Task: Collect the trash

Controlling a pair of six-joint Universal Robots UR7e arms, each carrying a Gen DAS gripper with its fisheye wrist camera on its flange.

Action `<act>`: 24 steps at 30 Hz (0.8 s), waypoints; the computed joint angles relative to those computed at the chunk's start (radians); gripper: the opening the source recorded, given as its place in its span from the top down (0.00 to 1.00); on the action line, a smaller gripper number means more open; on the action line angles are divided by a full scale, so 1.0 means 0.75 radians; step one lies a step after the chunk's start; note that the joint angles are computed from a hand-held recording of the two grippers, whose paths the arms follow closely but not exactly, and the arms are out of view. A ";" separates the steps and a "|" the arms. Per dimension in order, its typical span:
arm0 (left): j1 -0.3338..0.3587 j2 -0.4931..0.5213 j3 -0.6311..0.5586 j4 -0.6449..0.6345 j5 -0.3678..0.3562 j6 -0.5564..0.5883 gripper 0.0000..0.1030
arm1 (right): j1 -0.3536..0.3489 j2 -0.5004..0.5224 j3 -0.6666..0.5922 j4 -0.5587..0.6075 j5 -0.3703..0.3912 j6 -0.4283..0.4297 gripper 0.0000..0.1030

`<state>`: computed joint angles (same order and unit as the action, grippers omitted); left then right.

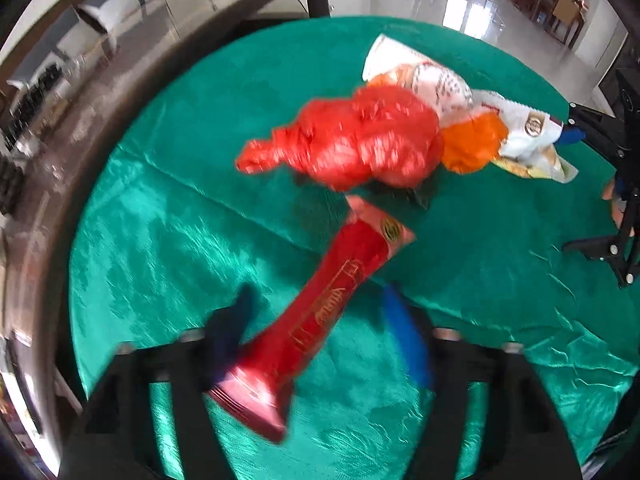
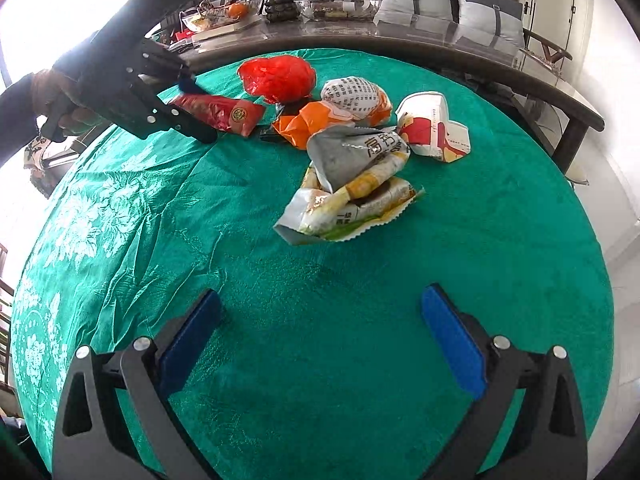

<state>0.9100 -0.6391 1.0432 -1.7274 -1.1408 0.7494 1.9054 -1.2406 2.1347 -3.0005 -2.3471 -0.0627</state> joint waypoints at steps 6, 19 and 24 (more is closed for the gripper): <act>0.003 -0.111 0.150 -0.068 0.002 -0.170 0.86 | -0.002 -0.004 0.004 -0.004 0.007 0.001 0.05; -0.119 -0.657 1.004 -0.618 0.014 -0.949 0.85 | -0.001 0.008 -0.006 0.003 -0.005 -0.001 0.04; -0.127 -0.681 1.117 -0.813 0.031 -0.946 0.22 | -0.006 0.003 -0.001 -0.008 0.015 -0.001 0.04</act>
